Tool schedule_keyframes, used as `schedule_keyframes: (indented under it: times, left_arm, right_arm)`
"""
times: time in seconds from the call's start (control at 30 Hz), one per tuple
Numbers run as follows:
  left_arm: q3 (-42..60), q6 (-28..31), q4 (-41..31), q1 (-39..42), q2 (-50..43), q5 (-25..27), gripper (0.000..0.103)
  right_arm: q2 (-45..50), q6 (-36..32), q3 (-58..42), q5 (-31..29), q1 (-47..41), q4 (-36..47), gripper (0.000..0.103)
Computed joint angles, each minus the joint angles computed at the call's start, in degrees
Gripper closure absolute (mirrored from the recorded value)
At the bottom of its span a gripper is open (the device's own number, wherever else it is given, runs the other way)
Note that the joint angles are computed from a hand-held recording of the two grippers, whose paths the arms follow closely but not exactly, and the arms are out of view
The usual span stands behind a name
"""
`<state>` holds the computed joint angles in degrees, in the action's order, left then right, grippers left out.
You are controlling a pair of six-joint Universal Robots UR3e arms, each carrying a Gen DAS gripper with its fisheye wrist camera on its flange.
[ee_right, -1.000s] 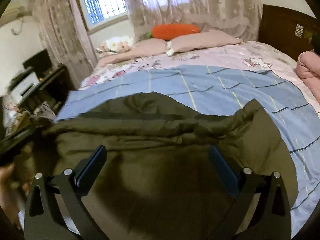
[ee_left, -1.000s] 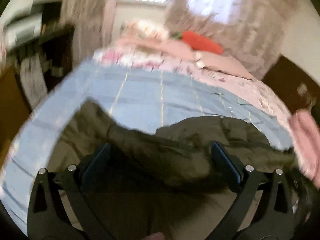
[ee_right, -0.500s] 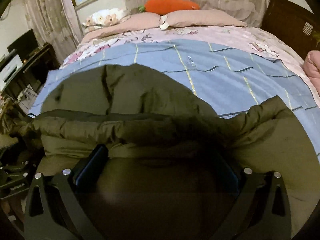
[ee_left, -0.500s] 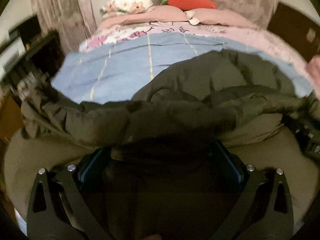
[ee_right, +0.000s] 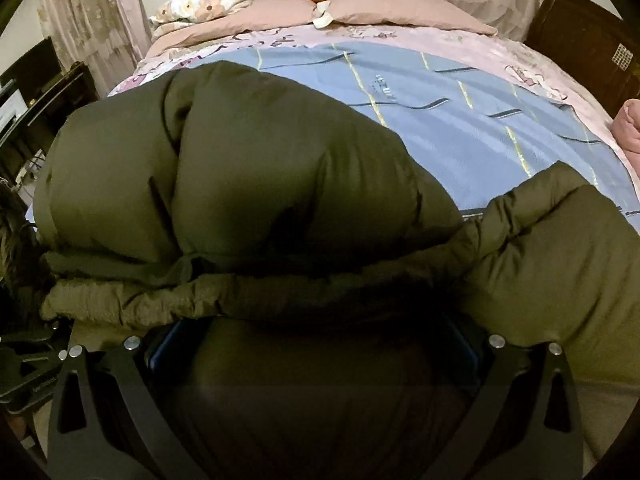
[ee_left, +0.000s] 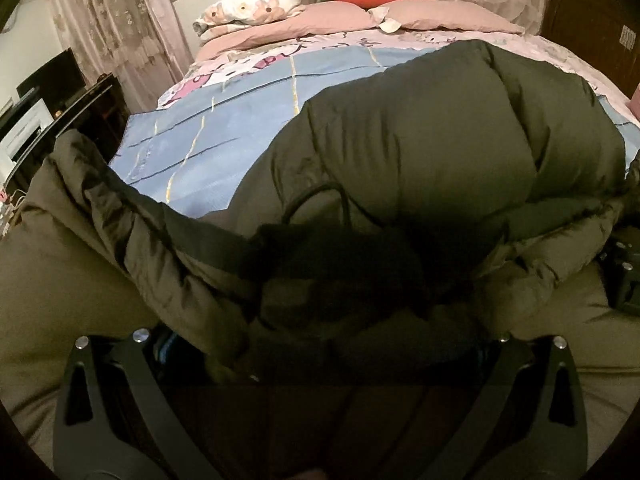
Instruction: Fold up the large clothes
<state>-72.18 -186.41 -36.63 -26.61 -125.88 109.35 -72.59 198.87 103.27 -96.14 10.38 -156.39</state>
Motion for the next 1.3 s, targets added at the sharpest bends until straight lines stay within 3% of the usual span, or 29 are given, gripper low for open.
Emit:
schedule_keyframes:
  times: [0.1, 0.23, 0.37, 0.47, 0.63, 0.87, 0.97, 1.07, 1.13, 1.2, 1.27, 1.3]
  left_arm:
    - [-2.7, 2.3, 0.2, 2.4, 4.3, -4.4, 0.002]
    - [-14.7, 4.5, 8.1, 5.1, 16.8, -2.6, 0.002]
    - [-20.4, 6.8, 3.1, 11.3, 25.4, -5.1, 0.002]
    - [-24.6, 10.4, 4.3, 13.5, 26.3, -4.3, 0.002]
    - [-30.9, 11.3, 10.8, 17.3, 24.7, -7.8, 0.002]
    - [-34.3, 9.2, 15.7, 22.3, 21.7, -16.9, 0.002]
    - [-35.8, 8.2, 19.6, 21.9, 20.4, -16.1, 0.002]
    - [-33.7, 8.6, 18.0, 19.0, 20.4, -10.9, 0.002]
    - [-34.5, 8.1, 16.4, 17.3, 24.6, -7.4, 0.002]
    - [-40.1, 9.0, 17.0, 17.4, 34.0, -8.8, 0.002]
    - [-45.4, 6.7, 15.0, 14.3, 46.0, -5.0, 0.002]
    - [-46.7, 6.2, 11.1, 14.0, 52.0, -5.9, 0.002]
  right_arm:
    - [-4.5, -0.6, 1.4, 1.5, -0.8, 2.2, 0.001]
    - [-17.5, -3.8, 8.7, -2.8, 0.1, -0.1, 0.001]
    - [-26.9, -8.3, 15.4, -4.7, -1.7, 0.4, 0.001]
    - [-30.1, -10.0, 20.7, -5.5, -5.1, -1.0, 0.001]
    - [-27.3, -12.6, 27.1, -3.9, -9.4, -7.1, 0.001]
    - [-22.0, -13.6, 33.3, 4.6, -16.4, -18.9, 0.001]
    - [-19.4, -12.3, 33.0, 3.6, -15.2, -21.3, 0.001]
    - [-22.7, -10.5, 31.0, -0.8, -12.0, -15.5, 0.001]
    - [-32.3, -7.8, 32.2, -1.0, -11.0, -9.7, 0.001]
    - [-41.7, -6.5, 32.1, -2.9, -8.0, -3.5, 0.001]
    - [-49.9, -4.1, 28.3, -9.5, 0.2, 5.9, 0.001]
    - [-52.7, -1.2, 25.1, -14.4, 6.2, 11.5, 0.001]
